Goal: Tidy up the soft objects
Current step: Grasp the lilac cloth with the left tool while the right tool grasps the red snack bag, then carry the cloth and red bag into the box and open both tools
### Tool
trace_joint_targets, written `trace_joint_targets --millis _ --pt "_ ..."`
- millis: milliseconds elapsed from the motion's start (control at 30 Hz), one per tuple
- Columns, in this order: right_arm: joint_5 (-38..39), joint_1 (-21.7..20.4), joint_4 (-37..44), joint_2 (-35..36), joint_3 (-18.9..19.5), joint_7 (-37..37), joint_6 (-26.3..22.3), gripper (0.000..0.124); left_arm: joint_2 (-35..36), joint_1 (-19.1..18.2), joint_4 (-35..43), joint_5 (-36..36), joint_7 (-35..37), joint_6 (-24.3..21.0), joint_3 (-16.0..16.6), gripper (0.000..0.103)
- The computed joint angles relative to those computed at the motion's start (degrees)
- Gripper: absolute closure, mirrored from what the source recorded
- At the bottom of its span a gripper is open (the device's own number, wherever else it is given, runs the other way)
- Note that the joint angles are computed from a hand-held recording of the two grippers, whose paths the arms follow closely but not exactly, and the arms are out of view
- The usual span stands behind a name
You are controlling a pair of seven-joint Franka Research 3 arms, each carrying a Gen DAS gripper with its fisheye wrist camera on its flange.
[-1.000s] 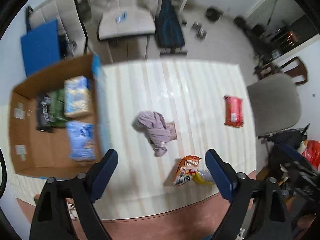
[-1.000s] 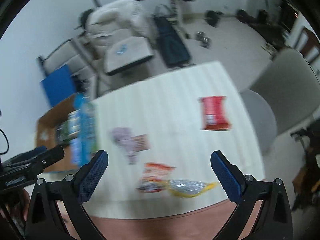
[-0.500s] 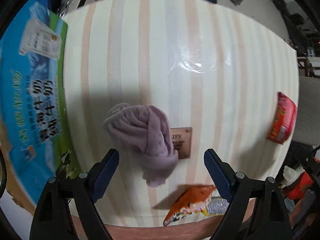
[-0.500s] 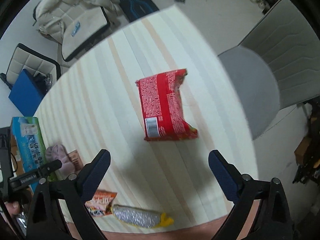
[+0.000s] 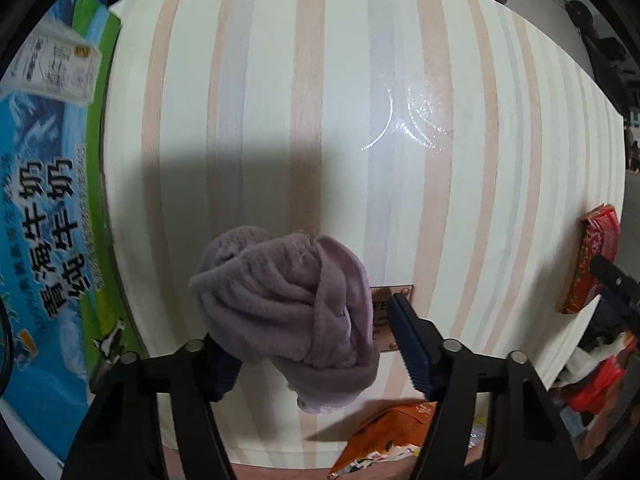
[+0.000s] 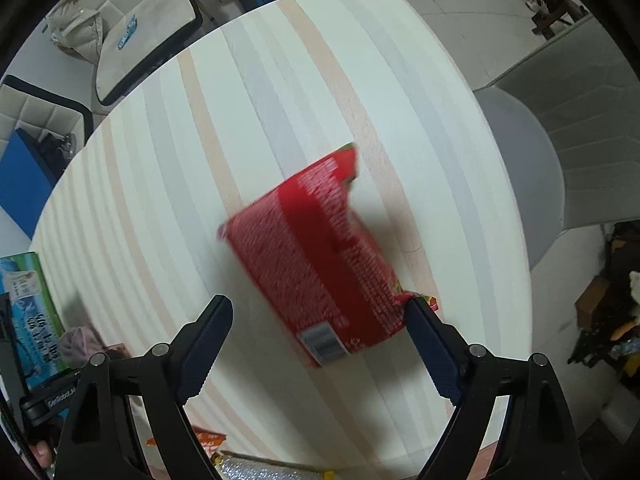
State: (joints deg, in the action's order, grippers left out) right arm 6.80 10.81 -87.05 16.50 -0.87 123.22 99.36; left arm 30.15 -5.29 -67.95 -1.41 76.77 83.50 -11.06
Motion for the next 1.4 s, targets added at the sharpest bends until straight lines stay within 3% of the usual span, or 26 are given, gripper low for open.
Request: trace_joint_targets --millis 167,333,533,567,633,700,900,1200,1400 --pt "-1.39 0.43 2.25 1.16 -0.06 -0.26 -1.84 0.034 -0.80 -1.13 -0.81 1.92 0.34 1.18 -0.04 0.063" --pt "-4.33 1.24 3.82 1.60 0.04 -3.41 -4.37 0.034 -1.06 -1.16 -0.46 2.27 0.97 1.28 0.05 0.064" --pt "-6.51 2.70 6.43 4.51 0.25 -6.09 -6.27 0.034 -3.92 -1.51 -5.43 2.39 1.06 3.86 -0.18 0.065" --pt "-6.82 3.01 6.48 4.68 0.20 -6.07 -6.07 0.034 -3.86 -1.70 -5.26 2.39 0.90 3.77 -0.24 0.066" --pt "-5.74 3.23 6.33 4.93 0.28 -5.28 -5.43 0.051 -4.28 -1.83 -6.03 2.36 0.83 4.32 -0.28 0.066" --pt "-4.51 3.05 4.42 3.88 0.22 -4.64 -3.90 0.059 -5.10 -1.72 -7.53 2.29 1.06 5.26 -0.27 0.066" --pt "-4.28 3.51 1.68 1.35 0.41 -2.13 -1.33 0.073 -8.47 -1.10 -11.68 1.43 2.28 7.68 -0.38 0.071" --pt "-0.35 6.08 1.77 -4.96 3.58 -0.14 2.74 0.075 -22.73 1.26 -19.31 -4.76 8.88 13.80 0.34 0.071" --pt "3.87 10.92 9.61 -4.65 6.95 2.87 6.05 0.075 -30.68 4.79 -19.22 -8.71 16.18 11.93 4.66 0.071"
